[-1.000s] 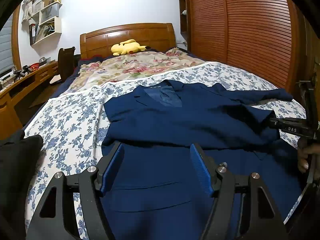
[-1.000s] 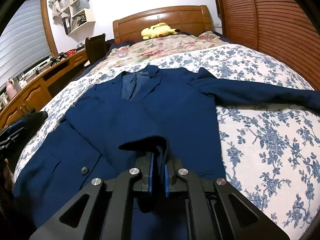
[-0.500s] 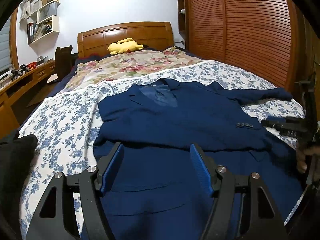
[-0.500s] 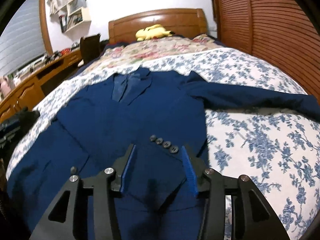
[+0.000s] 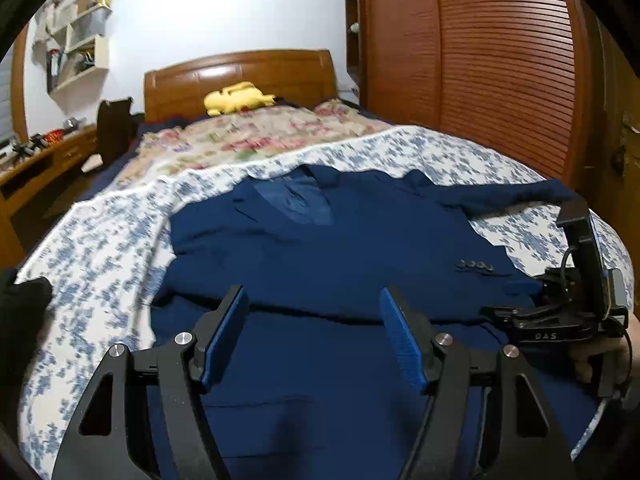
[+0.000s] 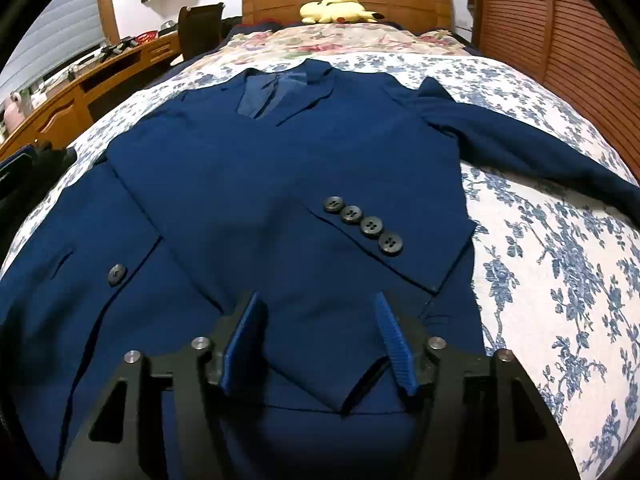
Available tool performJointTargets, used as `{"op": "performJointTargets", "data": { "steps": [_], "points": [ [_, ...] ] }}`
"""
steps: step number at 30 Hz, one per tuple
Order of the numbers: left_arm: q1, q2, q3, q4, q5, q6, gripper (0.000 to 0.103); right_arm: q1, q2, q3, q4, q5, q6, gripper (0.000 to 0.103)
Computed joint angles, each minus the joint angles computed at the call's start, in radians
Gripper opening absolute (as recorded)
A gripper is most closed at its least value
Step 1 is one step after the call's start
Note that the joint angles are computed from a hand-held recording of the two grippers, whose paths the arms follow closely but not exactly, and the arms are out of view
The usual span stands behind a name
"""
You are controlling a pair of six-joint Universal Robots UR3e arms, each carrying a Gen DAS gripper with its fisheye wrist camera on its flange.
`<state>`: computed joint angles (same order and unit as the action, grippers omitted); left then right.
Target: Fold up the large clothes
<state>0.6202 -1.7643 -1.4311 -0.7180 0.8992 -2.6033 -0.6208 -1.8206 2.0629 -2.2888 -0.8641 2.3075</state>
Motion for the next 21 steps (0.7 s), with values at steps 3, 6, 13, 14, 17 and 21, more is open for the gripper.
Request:
{"op": "performJointTargets", "data": {
  "steps": [3, 6, 13, 14, 17, 21],
  "points": [
    [-0.02, -0.007, 0.017, -0.021, 0.008, -0.008, 0.069, -0.003, -0.001, 0.007, 0.003, 0.007, -0.009, 0.068],
    [-0.035, -0.008, 0.019, -0.02, 0.007, -0.009, 0.069, -0.011, -0.004, 0.02, -0.003, 0.02, -0.016, 0.07],
    [-0.043, 0.0, 0.015, -0.026, -0.019, -0.005, 0.069, -0.002, -0.027, 0.055, -0.054, 0.0, -0.001, 0.071],
    [-0.044, -0.002, 0.019, -0.031, -0.02, -0.004, 0.069, -0.003, -0.033, 0.06, -0.057, 0.0, 0.0, 0.071],
    [-0.046, -0.004, 0.027, -0.046, -0.026, -0.003, 0.069, -0.021, -0.047, 0.058, -0.033, 0.017, -0.006, 0.071],
    [-0.053, -0.006, 0.04, -0.061, -0.033, -0.006, 0.069, -0.095, -0.06, -0.028, 0.182, 0.088, -0.13, 0.071]
  ]
}}
